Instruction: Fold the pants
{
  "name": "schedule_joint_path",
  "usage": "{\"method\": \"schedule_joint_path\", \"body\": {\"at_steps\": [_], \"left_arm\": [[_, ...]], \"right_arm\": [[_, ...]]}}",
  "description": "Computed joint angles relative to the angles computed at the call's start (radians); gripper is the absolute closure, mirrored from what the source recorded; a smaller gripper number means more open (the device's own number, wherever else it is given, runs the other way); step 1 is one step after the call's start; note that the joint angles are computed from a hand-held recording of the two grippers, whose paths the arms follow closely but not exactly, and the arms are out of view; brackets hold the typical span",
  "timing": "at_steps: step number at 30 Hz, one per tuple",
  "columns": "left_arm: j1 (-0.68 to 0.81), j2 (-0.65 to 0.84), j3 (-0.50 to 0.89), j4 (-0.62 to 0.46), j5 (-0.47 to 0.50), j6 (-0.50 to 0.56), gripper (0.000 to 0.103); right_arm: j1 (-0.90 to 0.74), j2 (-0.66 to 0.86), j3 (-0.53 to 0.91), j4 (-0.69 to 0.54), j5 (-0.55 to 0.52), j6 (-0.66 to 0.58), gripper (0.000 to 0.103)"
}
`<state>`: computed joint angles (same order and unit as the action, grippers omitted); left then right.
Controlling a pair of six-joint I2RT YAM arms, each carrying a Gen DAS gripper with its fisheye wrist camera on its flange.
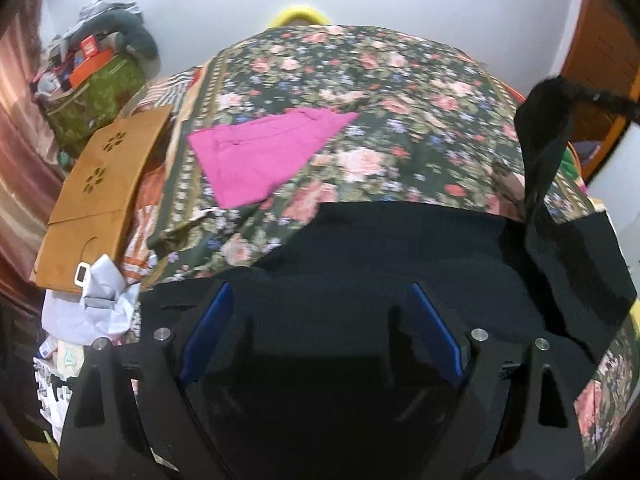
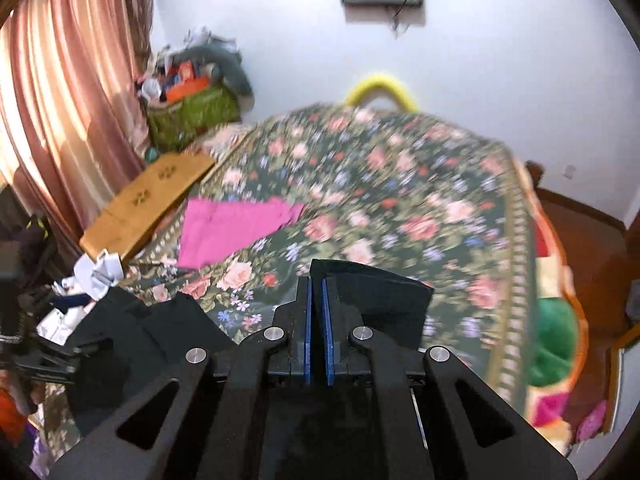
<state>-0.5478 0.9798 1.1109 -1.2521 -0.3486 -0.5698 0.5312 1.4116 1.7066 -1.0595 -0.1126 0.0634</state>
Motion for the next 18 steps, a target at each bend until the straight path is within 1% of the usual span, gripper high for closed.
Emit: {"method": "schedule_joint_path", "body": {"at_steps": [4,6,9,11,14,18], "left_arm": [[-0.173,0.088,0.06,-0.022,-0.052,-0.115,0.014],[-0.229,0.125,0.086,-0.022,-0.069,-0.159,0.014],[-0.298,0.196,0.131,-0.008,-0.06,-0.211,0.014],[-0.331,0.237,0.152,0.0,-0.057,-0.223,0.014],[-0.377,0.316,0.183,0.007,-0.049,-0.246,0.014],[-0.406,0.364,0.183,0.032,-0.013,-0.265,0.014]], "right_arm": [[-0.065,-0.096,0.009,-0.07,-0.004,-0.046,0.099],[-0.119,-0.147,0.011,-0.109,-0.023,-0.074,0.099],[-0.229,-0.212,-0.006,-0.152,-0.094,-0.113,0.099],[-0.3,-0.249,-0.024,-0.18,-0.136,-0.144,0.099],[-0.428,-0.304,-0.069,-0.228,-0.21,-0.212,0.099],[-0.628,-0.374,-0.142,-0.312,-0.319,-0.34,0.099]]}}
